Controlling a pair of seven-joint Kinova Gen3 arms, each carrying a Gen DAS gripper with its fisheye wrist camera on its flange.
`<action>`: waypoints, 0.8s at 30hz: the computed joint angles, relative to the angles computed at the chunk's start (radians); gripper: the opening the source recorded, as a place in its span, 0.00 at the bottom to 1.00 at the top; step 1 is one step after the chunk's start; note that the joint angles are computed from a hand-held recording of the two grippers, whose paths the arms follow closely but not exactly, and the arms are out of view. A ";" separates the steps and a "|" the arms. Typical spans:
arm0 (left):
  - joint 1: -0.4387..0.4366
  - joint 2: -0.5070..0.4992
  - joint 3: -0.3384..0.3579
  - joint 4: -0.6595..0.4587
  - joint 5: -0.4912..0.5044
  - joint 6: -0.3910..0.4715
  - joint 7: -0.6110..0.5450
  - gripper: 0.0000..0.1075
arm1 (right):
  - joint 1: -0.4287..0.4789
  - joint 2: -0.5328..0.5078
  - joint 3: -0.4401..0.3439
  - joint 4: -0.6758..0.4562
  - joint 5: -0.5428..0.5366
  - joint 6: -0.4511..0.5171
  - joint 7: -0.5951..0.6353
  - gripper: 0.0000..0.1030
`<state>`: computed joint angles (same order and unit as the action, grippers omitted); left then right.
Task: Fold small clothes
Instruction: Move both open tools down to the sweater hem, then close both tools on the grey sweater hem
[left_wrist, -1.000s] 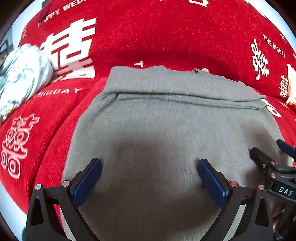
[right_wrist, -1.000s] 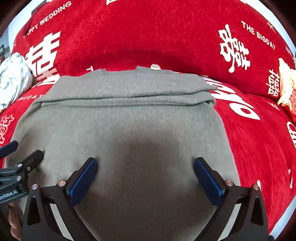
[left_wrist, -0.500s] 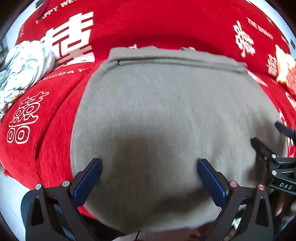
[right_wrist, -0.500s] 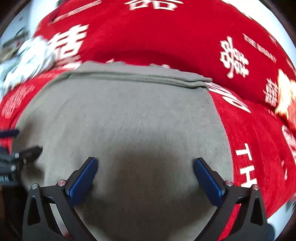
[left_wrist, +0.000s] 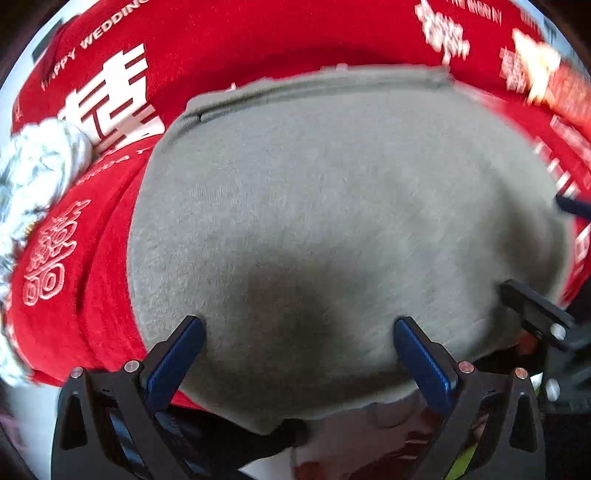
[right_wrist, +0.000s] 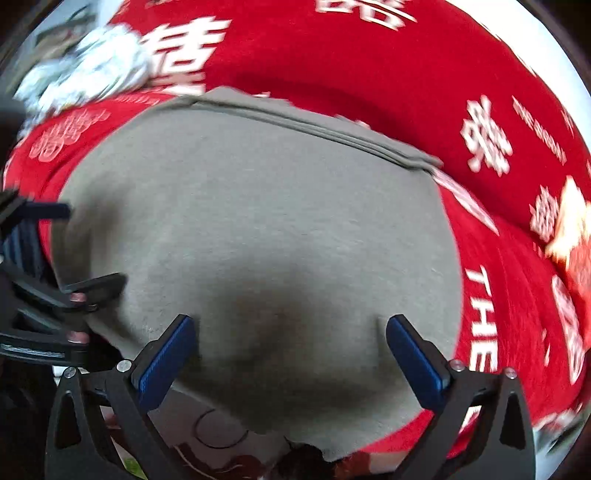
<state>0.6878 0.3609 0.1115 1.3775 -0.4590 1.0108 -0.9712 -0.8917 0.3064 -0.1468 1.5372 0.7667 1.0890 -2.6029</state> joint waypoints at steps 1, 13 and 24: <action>-0.027 -0.010 0.011 0.009 0.028 -0.013 0.000 0.96 | -0.018 0.024 0.015 -0.014 -0.002 0.025 0.030 1.00; -0.237 -0.099 -0.016 0.087 0.312 0.016 0.025 0.96 | 0.121 -0.104 0.009 0.115 -0.198 0.005 -0.028 1.00; -0.242 -0.012 0.045 0.007 0.414 0.101 -0.122 0.55 | 0.200 -0.112 -0.033 0.104 -0.320 -0.030 0.027 0.65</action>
